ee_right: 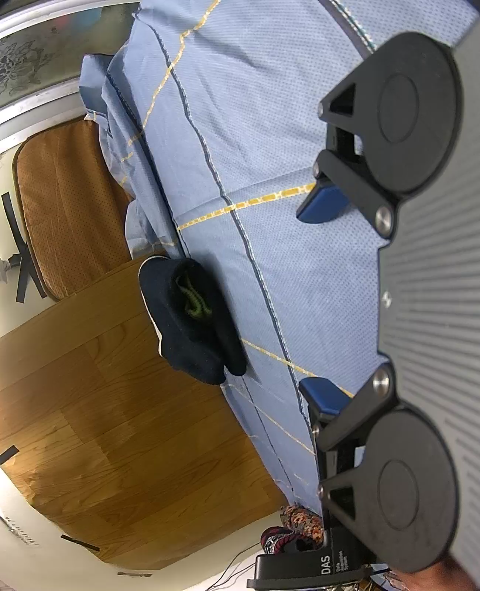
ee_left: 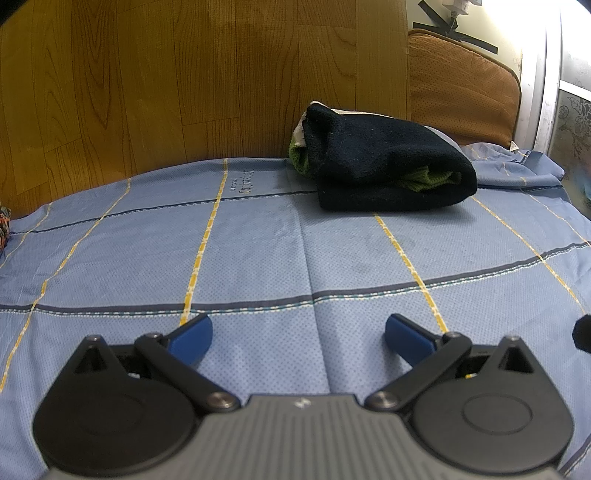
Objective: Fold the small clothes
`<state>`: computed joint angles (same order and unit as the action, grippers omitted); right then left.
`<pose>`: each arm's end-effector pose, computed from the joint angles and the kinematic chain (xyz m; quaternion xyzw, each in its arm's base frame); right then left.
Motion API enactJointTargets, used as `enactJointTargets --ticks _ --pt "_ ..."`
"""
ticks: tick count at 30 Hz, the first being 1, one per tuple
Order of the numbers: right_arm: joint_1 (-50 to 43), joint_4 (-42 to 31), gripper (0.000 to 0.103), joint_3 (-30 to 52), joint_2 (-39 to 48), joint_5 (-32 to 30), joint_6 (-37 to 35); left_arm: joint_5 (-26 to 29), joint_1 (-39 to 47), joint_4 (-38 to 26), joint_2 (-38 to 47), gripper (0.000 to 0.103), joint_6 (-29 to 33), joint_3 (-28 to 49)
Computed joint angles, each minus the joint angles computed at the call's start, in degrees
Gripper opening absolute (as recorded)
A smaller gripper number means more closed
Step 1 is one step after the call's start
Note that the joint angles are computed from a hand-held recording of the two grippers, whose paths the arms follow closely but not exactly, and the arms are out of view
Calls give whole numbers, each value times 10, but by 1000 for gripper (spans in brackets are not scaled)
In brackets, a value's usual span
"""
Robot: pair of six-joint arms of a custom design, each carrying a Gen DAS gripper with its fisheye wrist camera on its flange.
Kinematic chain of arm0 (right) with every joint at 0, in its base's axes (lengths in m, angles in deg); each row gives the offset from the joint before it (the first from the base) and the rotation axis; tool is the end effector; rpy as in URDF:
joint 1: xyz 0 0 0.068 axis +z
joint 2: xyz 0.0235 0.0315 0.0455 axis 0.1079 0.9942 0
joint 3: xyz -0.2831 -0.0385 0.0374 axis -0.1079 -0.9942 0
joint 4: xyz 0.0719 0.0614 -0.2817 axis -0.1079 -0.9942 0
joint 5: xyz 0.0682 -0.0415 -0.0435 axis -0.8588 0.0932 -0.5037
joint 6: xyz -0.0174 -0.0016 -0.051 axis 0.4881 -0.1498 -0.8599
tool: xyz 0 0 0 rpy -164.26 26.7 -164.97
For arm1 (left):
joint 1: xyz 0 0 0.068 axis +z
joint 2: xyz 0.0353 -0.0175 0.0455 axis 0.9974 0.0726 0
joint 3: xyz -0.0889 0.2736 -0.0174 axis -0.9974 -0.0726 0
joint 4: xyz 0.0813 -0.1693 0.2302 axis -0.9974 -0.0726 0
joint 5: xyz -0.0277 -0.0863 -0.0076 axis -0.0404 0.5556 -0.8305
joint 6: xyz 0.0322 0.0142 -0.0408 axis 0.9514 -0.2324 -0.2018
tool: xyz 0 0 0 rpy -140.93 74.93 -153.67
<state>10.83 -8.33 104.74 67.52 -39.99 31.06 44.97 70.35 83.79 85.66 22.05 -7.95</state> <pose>0.2568 0.0409 0.1459 -0.0918 0.8385 0.3235 0.4288 0.2712 -0.0602 0.1282 -0.1133 0.8962 0.0647 0.4241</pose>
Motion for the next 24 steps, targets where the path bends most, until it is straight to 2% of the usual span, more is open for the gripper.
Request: enactJointTargets --ticks 7,13,24 --pt "-1 2 92 0 1 1 2 -6 -4 -7 -2 103 -8 1" --pt "-5 6 92 -1 2 -3 5 -19 -30 -69 -28 103 -40 4" --pt "-1 6 92 -4 -4 4 12 -15 -36 -75 -41 103 -40 -4"
